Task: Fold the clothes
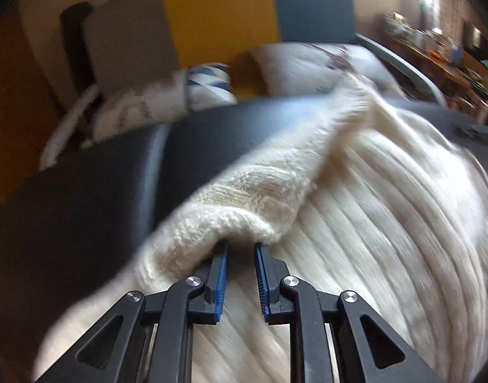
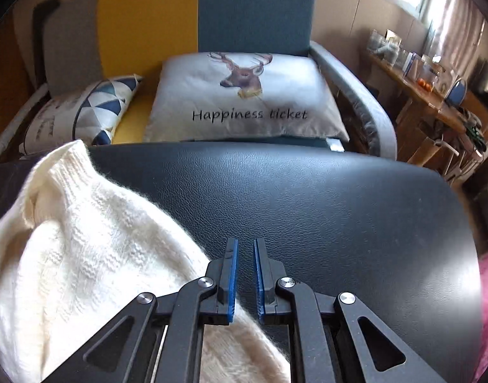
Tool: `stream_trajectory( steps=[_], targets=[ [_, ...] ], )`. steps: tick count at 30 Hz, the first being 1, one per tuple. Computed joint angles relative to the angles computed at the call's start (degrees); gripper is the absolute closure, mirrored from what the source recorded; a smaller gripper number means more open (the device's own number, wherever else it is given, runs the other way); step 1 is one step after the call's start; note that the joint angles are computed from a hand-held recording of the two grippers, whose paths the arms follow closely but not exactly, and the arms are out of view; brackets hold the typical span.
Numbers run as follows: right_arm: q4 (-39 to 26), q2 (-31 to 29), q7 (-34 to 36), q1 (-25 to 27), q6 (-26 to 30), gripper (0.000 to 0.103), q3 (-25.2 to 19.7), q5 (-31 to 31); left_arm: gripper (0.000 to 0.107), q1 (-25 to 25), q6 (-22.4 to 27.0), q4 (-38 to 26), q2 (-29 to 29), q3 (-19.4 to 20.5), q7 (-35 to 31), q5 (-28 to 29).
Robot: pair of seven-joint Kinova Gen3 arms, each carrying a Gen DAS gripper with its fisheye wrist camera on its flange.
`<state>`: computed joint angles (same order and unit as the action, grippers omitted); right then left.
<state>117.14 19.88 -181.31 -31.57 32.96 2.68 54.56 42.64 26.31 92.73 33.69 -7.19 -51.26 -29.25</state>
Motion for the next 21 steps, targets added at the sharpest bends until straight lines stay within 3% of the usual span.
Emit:
stream_trajectory(
  steps=[3,6,8,11,14,17,21],
  targets=[
    [3.2,-4.9,-1.4,-5.1,-4.5,0.092,2.6,5.0,0.090,-5.0,-1.3,-1.5,-1.4,1.9,-0.9,4.2],
    [2.0,-5.9,4.6,-3.2,-5.2,0.092,-3.7,5.6,0.090,-6.8,-4.1,2.1,-4.9,3.2,-1.4,6.6],
    [-0.6,-3.7,9.3,0.4,-4.6,0.092,-9.0,3.5,0.090,-7.9,-6.0,4.4,-7.1,4.0,-1.9,8.4],
    [-6.8,3.2,16.3,6.8,0.7,0.092,-16.6,-2.5,0.090,-7.8,-7.9,9.7,-9.3,5.5,-4.1,9.4],
    [-9.9,7.1,21.5,9.4,2.4,0.092,-17.2,-9.1,0.091,-4.2,-6.2,13.1,-9.5,4.9,-4.9,8.6],
    [-4.8,2.3,19.1,7.7,-3.2,0.092,-13.8,-9.4,0.093,-3.4,-9.2,18.8,-12.7,6.0,-4.2,9.1],
    [5.8,-8.3,11.8,10.2,-6.8,0.092,-21.7,-5.2,0.093,-8.0,-15.2,27.7,-19.5,13.3,-9.2,15.1]
  ],
)
